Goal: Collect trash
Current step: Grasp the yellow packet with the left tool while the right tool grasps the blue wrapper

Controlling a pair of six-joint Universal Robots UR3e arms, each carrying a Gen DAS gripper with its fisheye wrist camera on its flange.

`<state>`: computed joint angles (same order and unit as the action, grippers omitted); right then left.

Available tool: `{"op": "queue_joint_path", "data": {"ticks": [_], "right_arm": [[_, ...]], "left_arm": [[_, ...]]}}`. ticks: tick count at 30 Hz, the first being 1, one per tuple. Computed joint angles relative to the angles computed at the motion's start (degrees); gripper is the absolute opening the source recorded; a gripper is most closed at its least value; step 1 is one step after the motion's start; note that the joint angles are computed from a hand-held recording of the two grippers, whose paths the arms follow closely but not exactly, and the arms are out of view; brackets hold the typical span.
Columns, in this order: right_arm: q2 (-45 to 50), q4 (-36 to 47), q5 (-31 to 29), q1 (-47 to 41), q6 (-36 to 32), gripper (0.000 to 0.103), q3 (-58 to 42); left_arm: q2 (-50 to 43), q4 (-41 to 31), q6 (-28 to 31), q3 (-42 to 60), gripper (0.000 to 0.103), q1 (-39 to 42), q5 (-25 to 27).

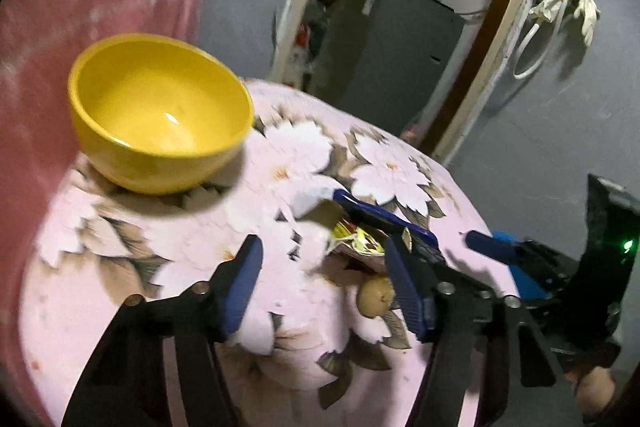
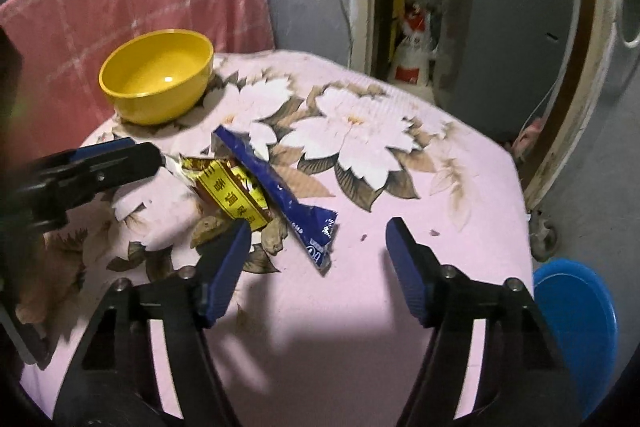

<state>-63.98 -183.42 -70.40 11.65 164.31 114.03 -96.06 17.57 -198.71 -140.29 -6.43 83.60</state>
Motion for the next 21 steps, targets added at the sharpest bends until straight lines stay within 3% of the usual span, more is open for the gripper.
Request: {"op": "queue_joint_path", "data": {"ticks": [4, 6, 10, 15, 19, 21], "right_arm": [[1.83, 3.61, -0.84, 0.79, -0.95, 0.067, -3.72], [2.66, 5.25, -0.75, 0.85, -1.20, 0.065, -5.43], [3.96, 7.45, -0.43, 0.87, -1.68, 0.055, -7.59], [4.86, 8.95, 0.19, 0.60, -2.19, 0.047, -8.64], [4.86, 9.70, 1.16, -0.03, -2.39, 0.028, -8.73], [4.77, 9.66, 1.69, -0.28, -2.44, 0.024, -8.48]], "left_arm": [[0.04, -2.47, 0.13, 0.66, 0.049, 3.24, -6.02], [0.29, -5.37, 0.24, 1.92, 0.040, 3.21, -6.48], [-0.46, -10.45, 1.04, 3.58, 0.036, 3.97, -8.87], [-0.42, -13.05, 2.08, 4.29, 0.036, 2.54, -7.06], [0.42, -16.08, 3.22, 5.41, 0.027, 1.68, -6.89], [0.95, -16.77, 3.64, 5.05, 0.020, 2.57, -8.86]]}}
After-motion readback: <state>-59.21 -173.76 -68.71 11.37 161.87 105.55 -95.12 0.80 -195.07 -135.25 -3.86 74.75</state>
